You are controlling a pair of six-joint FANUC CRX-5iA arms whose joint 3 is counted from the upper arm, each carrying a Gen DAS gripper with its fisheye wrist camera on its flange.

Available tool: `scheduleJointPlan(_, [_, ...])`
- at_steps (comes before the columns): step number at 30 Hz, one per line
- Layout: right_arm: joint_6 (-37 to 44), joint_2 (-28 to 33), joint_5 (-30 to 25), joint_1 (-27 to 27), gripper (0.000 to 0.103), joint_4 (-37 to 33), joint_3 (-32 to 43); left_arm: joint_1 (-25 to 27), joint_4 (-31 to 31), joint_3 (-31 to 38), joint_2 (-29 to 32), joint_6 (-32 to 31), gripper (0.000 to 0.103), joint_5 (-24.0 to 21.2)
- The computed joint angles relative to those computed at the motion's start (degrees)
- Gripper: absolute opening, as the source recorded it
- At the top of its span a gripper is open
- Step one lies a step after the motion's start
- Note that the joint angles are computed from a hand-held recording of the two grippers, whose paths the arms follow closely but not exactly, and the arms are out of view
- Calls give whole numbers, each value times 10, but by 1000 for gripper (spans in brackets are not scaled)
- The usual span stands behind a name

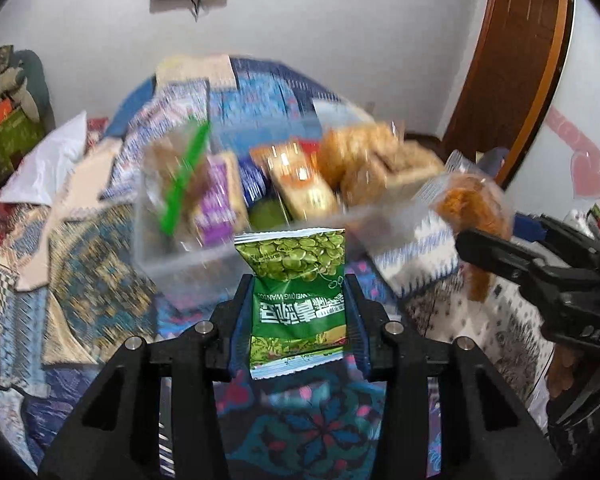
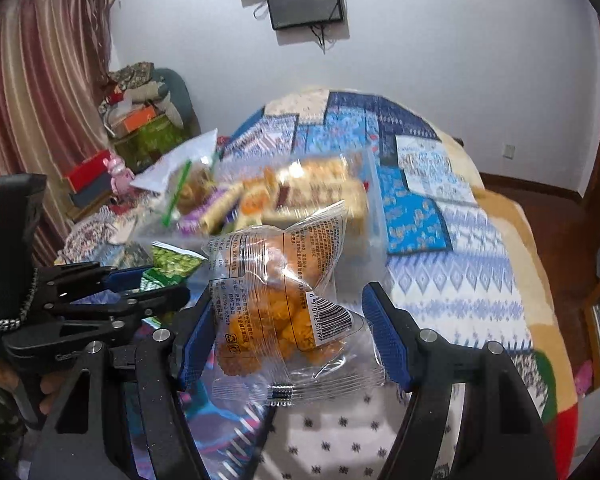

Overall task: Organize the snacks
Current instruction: 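Lower both bags into the clear box and open both tools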

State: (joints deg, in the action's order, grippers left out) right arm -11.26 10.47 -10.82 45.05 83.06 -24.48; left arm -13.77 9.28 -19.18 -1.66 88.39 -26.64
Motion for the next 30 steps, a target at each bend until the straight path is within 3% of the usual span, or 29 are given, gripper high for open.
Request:
scheduleJointPlan(5, [-63, 19, 17, -23, 67, 80, 35, 13, 3, 19, -5, 3, 42, 13])
scheduleJointPlan(9, [-50, 46, 24, -26, 67, 64, 74, 18, -7, 53, 19, 15, 42, 13])
scheduleJointPlan(11, [-12, 63, 23, -19, 67, 16, 98, 21, -13, 69, 35, 19, 42, 11])
scheduleJointPlan(15, [137, 98, -3, 12, 67, -150, 155, 26, -21, 92, 63, 30, 42, 2])
scheduleJointPlan(22, [300, 131, -53, 40, 70, -316, 222, 37, 13, 89, 87, 7, 46, 2])
scheduleJointPlan(30, [215, 112, -50, 29, 78, -218, 190, 40, 41, 63, 66, -19, 51, 23])
